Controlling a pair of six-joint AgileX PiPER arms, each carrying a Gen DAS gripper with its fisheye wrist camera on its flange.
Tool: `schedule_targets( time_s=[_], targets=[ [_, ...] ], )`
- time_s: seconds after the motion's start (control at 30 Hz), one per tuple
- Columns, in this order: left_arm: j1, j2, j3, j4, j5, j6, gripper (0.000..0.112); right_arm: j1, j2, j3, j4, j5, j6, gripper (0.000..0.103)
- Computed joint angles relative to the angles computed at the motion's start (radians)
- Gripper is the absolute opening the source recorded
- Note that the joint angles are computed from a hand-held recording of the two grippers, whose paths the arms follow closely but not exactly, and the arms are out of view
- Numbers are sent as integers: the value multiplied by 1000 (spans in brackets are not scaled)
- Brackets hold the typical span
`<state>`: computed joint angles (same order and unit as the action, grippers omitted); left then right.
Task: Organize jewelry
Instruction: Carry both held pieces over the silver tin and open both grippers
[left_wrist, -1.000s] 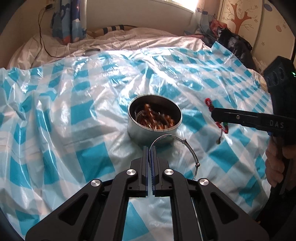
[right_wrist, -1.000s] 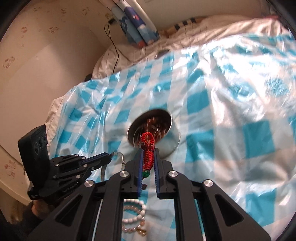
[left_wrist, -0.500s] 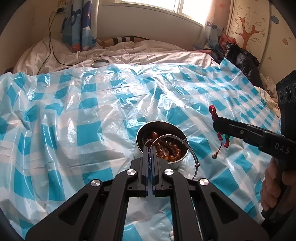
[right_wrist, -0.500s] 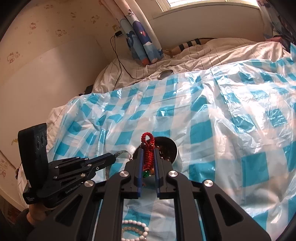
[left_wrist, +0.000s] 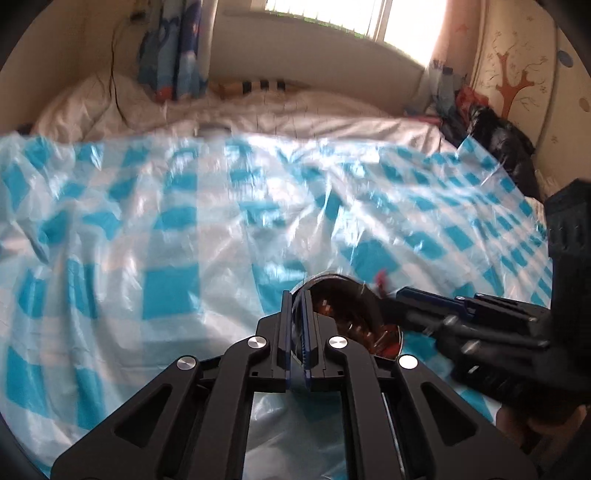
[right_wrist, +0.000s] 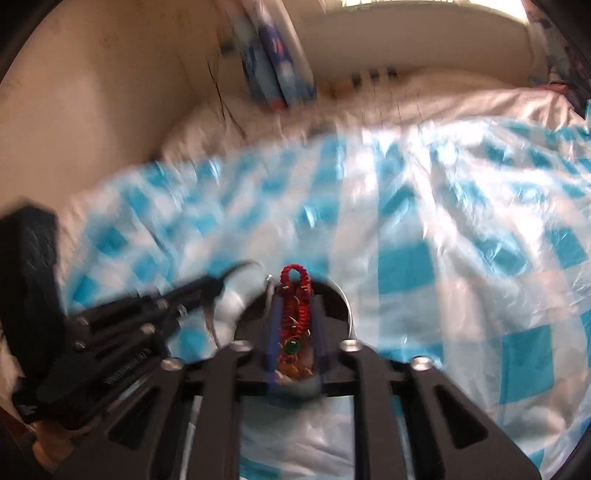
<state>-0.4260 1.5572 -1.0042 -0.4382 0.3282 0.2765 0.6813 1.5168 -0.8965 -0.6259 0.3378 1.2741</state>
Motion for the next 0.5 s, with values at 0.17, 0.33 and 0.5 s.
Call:
schedule_targets(
  time_s=[0.17, 0.33, 0.5],
  targets=[
    [33, -38, 13, -18, 23, -3, 6, -29, -65, 51, -50, -38, 89, 35],
    [66, -95, 47, -12, 64, -5, 11, -45, -118, 76, -12, -48, 64, 45],
    [59, -132, 74, -18, 152, 82, 24, -65, -154, 92, 124, -18, -83, 52]
  ],
)
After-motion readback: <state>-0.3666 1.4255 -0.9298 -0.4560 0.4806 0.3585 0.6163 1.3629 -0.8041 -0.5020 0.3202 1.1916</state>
